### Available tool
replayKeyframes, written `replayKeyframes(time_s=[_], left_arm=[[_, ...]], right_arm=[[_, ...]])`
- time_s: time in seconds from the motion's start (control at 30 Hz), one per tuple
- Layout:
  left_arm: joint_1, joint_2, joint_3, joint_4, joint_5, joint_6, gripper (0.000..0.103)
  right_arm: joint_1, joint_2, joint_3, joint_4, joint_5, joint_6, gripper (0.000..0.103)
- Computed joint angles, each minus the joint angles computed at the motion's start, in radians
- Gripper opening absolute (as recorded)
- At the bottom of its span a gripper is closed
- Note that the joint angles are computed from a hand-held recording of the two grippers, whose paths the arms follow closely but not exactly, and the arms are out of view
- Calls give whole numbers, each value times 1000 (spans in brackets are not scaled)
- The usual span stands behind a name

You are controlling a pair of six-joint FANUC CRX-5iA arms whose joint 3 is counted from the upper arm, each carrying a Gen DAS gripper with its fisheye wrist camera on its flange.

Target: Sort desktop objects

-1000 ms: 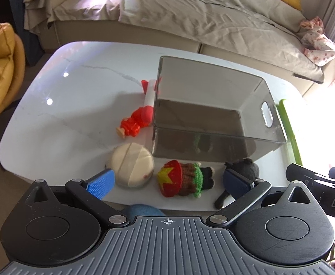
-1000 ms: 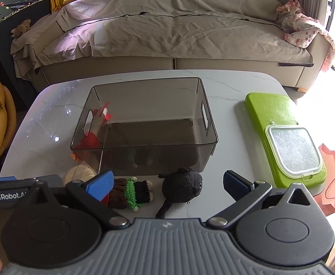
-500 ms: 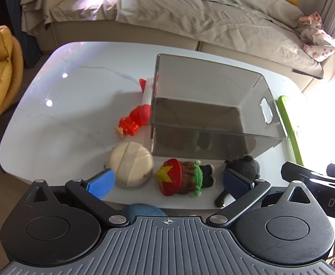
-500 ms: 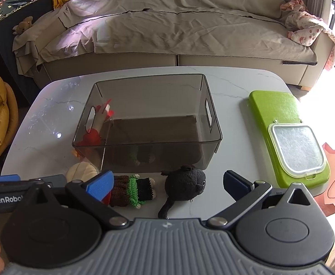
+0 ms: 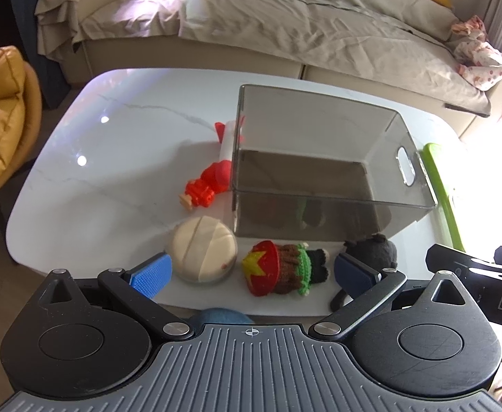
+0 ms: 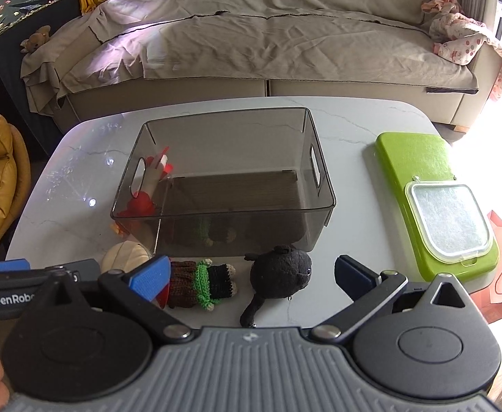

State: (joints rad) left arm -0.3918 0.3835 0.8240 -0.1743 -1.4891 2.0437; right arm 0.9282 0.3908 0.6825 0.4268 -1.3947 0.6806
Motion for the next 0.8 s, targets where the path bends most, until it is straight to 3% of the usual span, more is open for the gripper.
replayKeyframes(time_s=[0.8], left_arm=[[12,-2,-26,35,5,4,103]], right_arm=[[-15,-1,-3,-18,5,9,103]])
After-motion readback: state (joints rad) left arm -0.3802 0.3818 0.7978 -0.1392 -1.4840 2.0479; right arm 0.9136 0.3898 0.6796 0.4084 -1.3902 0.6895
